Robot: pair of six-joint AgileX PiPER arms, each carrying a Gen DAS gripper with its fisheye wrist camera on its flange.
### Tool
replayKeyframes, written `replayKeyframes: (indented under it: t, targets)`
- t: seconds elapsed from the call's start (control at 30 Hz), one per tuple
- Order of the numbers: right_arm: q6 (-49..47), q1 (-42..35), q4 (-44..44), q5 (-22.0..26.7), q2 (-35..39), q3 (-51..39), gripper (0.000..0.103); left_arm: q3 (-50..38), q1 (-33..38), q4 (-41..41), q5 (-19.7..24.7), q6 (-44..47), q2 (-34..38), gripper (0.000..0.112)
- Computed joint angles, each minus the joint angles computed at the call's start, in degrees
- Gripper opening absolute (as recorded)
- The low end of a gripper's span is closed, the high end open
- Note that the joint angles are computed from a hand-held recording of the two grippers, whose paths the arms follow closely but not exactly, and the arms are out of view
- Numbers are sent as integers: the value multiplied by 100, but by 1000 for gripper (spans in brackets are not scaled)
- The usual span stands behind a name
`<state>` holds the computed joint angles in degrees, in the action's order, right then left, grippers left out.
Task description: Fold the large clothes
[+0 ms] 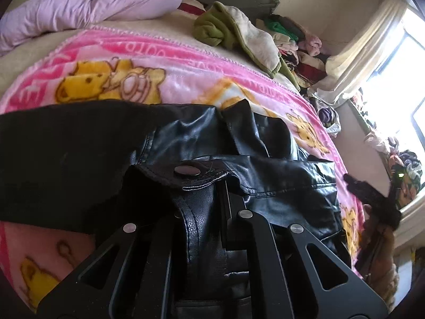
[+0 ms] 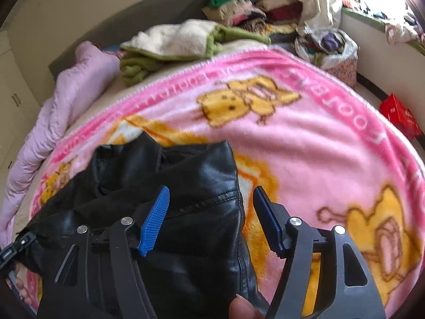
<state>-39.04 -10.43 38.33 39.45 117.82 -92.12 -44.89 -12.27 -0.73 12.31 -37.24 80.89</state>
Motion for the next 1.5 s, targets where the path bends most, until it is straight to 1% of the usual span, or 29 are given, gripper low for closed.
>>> replayKeyframes:
  t: [0.03,0.13,0.2,0.23,0.27,0.3,0.33,0.37,0.43,0.47,0.53,0.57,0.63,0.67,0.7,0.77,0.8,0.87,0.93,1.0,1.07,1.13,1.17,1.3,1.33,1.37,1.4,1.43,1.5]
  targets:
    - [233,50,-175,47,179,-168,63,35,17,-91,-28,112,-13,2]
    - [510,102,-322,135,531,-463,60,53,-28,144,-63,-91,-9,2]
    - [413,75,-250,222,656,-557,35,24,-14,149,-71,-63,43,2]
    - [376,84,-286,61,654,-503,29,8,3,121,-76,-16,81,2]
    - [323,93,-335,-211,631,-392,25,4,30,-88,-94,189,119,2]
    - [298,88,-338,-339,633,-346,22,-3,67,-466,-123,570,183,2]
    - [301,69,-339,-435,666,-335,21,-9,79,-615,-149,744,241,3]
    - [376,40,-366,-444,754,-392,20,-28,67,-535,-156,696,301,3]
    - [454,11,-413,-420,878,-475,20,-100,-10,92,-105,128,464,4]
    - [497,34,-497,-499,901,-461,20,-148,-39,317,-45,-85,579,4]
    - [612,84,-665,-590,903,-442,20,-157,-12,401,-23,-168,740,7]
    - [694,113,-775,-613,900,-450,20,-127,25,247,-60,-13,785,8]
    - [672,114,-779,-619,867,-426,20,-75,115,-302,-93,575,796,10]
    - [519,92,-684,-619,803,-369,21,-65,123,-376,-93,667,766,11]
    - [350,72,-577,-652,734,-285,21,-53,106,-221,-83,537,725,13]
    - [-247,-22,-136,-635,490,-29,21,-102,25,470,61,-97,653,18]
    - [-548,-80,91,-556,365,90,22,-128,-23,699,156,-309,600,19]
    - [-965,-151,361,-523,99,368,23,-150,-95,1088,305,-708,505,26]
    - [-1359,-226,607,-443,-158,636,25,-166,-135,1237,415,-885,402,30]
    - [-1762,-285,815,-391,-419,914,28,-105,-142,1310,453,-990,241,32]
    - [-2029,-323,936,-320,-610,1116,28,-45,-140,1484,522,-1198,72,34]
    - [-2221,-352,1046,-255,-794,1322,29,33,-200,1999,612,-1771,-127,39]
    - [-2315,-386,1111,-172,-883,1412,29,65,-227,2245,663,-2034,-228,39]
    - [-2562,-455,1344,80,-1165,1680,33,183,-356,2750,774,-2653,-643,40]
    - [-2628,-463,1402,118,-1233,1744,34,189,-429,2948,842,-2868,-743,44]
    - [-2706,-478,1467,202,-1308,1807,38,175,-542,3287,970,-3217,-794,54]
    - [-2740,-485,1499,268,-1357,1844,42,155,-642,3525,1087,-3463,-817,59]
    - [-2768,-493,1533,322,-1408,1885,43,121,-783,3757,1233,-3693,-844,62]
    - [-2931,-488,1667,333,-1578,2065,44,102,-930,3872,1290,-3819,-879,65]
